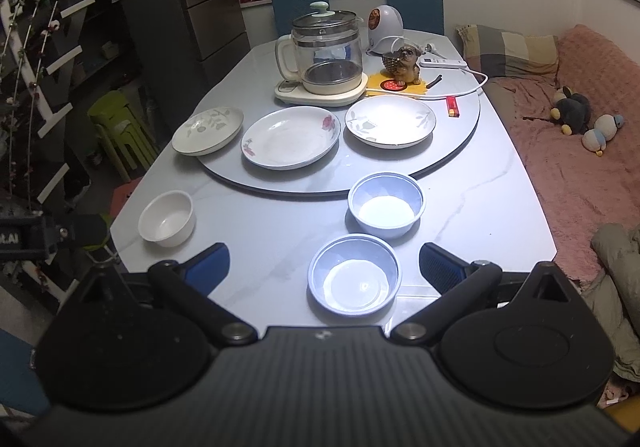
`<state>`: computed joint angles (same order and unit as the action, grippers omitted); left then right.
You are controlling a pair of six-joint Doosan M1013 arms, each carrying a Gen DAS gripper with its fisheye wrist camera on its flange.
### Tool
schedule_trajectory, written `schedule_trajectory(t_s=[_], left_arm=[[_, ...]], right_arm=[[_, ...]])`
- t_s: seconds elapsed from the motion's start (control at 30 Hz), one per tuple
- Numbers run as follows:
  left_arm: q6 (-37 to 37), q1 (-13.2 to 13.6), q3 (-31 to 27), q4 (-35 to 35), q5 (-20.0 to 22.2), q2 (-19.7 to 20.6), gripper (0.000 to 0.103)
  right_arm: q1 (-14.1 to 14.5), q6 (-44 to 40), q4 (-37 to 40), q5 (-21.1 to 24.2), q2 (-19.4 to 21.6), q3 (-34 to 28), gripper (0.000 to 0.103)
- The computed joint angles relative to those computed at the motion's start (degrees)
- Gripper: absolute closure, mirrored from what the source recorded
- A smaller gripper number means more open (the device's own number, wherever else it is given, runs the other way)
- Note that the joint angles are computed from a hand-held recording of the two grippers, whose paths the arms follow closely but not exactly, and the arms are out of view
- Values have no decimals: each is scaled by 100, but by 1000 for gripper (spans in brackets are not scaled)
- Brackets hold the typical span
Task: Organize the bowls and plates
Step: 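Move both grippers toward the leaf-pattern plate on the turntable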
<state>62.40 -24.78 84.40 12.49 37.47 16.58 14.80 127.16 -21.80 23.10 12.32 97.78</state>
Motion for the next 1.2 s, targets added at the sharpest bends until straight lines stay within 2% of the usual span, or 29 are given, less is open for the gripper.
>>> schedule_trajectory(t_s=[0.23,0.5,0.83,1.07,1.2], left_arm=[[316,93,-269,-231,69,230,1],[965,355,-837,-790,207,661,1],[1521,756,-1626,-1334,605,1196,1],[1659,1045,-2198,-1483,829,1588,1],[1764,1209,-2541,-1604,1029,1829,1]], right_arm=[[-48,-355,480,-3,145,-160,0],[25,235,-42,52,440,-557,2],[102,-365,582,440,1030,-1402,6],[148,-834,1067,811,1539,-2184,18],[182,-959,1220,1017,1841,-2653,21]])
